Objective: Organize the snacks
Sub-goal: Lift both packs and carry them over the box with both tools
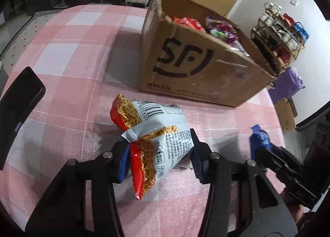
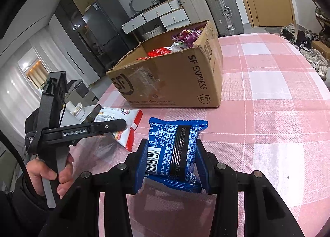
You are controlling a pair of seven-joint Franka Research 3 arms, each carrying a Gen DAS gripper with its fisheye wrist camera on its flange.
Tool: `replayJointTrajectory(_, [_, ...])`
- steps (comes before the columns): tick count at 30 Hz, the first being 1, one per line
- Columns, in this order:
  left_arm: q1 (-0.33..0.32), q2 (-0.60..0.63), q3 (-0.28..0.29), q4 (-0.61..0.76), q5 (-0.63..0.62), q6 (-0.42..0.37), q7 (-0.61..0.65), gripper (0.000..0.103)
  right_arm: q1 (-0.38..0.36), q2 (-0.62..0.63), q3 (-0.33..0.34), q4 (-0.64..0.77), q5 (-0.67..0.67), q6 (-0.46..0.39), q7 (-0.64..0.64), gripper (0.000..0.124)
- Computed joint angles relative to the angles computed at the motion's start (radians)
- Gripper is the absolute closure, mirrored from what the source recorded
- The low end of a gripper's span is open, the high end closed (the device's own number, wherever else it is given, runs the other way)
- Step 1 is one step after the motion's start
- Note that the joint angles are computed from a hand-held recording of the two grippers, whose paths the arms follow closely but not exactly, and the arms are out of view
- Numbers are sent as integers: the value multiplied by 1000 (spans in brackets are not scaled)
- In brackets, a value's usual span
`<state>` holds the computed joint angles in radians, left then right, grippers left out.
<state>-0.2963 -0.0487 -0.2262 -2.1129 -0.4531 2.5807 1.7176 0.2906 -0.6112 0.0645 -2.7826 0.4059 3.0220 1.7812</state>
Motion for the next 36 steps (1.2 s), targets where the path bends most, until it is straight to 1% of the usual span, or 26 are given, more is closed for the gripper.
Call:
replayJointTrajectory(2, [-4, -24, -2, -22, 2, 17, 1, 58, 0, -2, 1, -4, 1, 0, 3, 80])
replayJointTrajectory(7, [-23, -68, 10, -49, -9, 13, 25, 57, -19, -10, 16, -6, -8, -7, 23, 80])
replayJointTrajectory(10, [-39, -98, 24, -69, -36, 9, 55, 57, -23, -17, 24, -11, -15, 6, 32, 80])
replayJointTrajectory(15, [-60, -153, 46, -108, -51, 16, 79, 57, -12, -35, 17, -23, -17, 22, 35, 80])
replayJointTrajectory(21, [-79, -205, 73, -120, -53, 5, 95, 57, -21, -67, 32, -12, -34, 21, 38, 80])
replayJointTrajectory(25, [-92, -240, 84, -115, -48, -9, 101, 57, -44, -100, 56, 8, -62, 2, 38, 80])
replayJointTrajectory(29, [-110, -270, 98, -93, -54, -22, 117, 57, -45, -121, 54, 47, -81, -17, 22, 80])
replayJointTrajectory(31, [-115, -284, 101, -75, -49, -26, 120, 57, -76, -132, 75, 77, -101, -50, 30, 80])
replayJointTrajectory(34, [-120, -295, 108, -36, -36, -47, 126, 57, -70, -133, 58, 128, -114, -73, 7, 80])
replayJointTrajectory(36, [-122, -296, 112, 1, -28, -67, 132, 57, -67, -127, 43, 178, -118, -109, -9, 80])
